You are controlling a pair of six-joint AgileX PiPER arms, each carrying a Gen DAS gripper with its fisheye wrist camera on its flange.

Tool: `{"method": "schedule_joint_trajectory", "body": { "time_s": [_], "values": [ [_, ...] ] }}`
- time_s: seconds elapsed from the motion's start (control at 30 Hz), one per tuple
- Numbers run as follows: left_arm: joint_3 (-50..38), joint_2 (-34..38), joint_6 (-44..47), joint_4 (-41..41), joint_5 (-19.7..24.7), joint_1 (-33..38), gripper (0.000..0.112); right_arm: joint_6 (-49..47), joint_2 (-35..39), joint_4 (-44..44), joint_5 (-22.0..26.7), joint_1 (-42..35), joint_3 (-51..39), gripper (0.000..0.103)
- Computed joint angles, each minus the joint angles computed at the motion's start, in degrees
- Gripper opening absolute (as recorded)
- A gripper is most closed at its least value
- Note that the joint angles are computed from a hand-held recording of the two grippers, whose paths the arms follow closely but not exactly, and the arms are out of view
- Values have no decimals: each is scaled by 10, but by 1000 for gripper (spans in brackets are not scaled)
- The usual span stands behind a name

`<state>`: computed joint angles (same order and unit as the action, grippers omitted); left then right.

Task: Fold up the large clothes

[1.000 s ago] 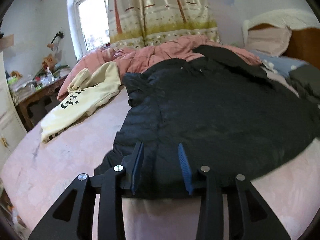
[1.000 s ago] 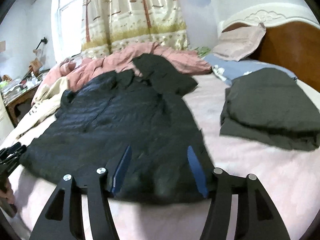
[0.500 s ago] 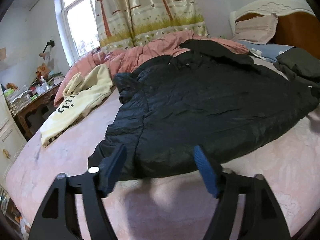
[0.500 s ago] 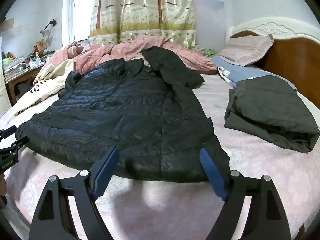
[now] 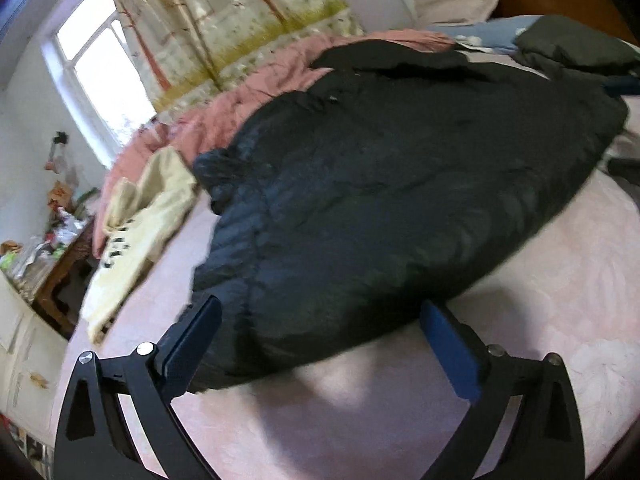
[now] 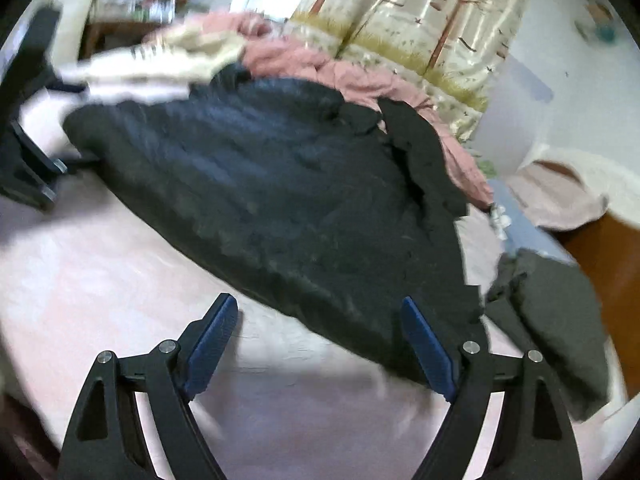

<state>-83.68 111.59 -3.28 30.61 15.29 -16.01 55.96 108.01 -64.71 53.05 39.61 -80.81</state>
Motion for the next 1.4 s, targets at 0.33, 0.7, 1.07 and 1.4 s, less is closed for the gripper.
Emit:
{"method": "schedule_joint_trajectory", "body": {
  "time_s": [0.33, 0.7, 1.07, 1.4],
  "values": [
    [-110, 72, -70, 27, 106, -14, 44, -81, 14, 116, -34, -59, -43, 33],
    [121, -128, -12, -94, 98, 7, 14, -29, -157, 175, -51, 27, 132, 8],
    [121, -217, 93, -248, 208, 30, 34, -204, -261, 423, -22, -23, 105, 14],
    [-149, -75, 90, -230, 281, 22, 40, -320, -128, 428, 50, -105, -135, 31]
  ]
}}
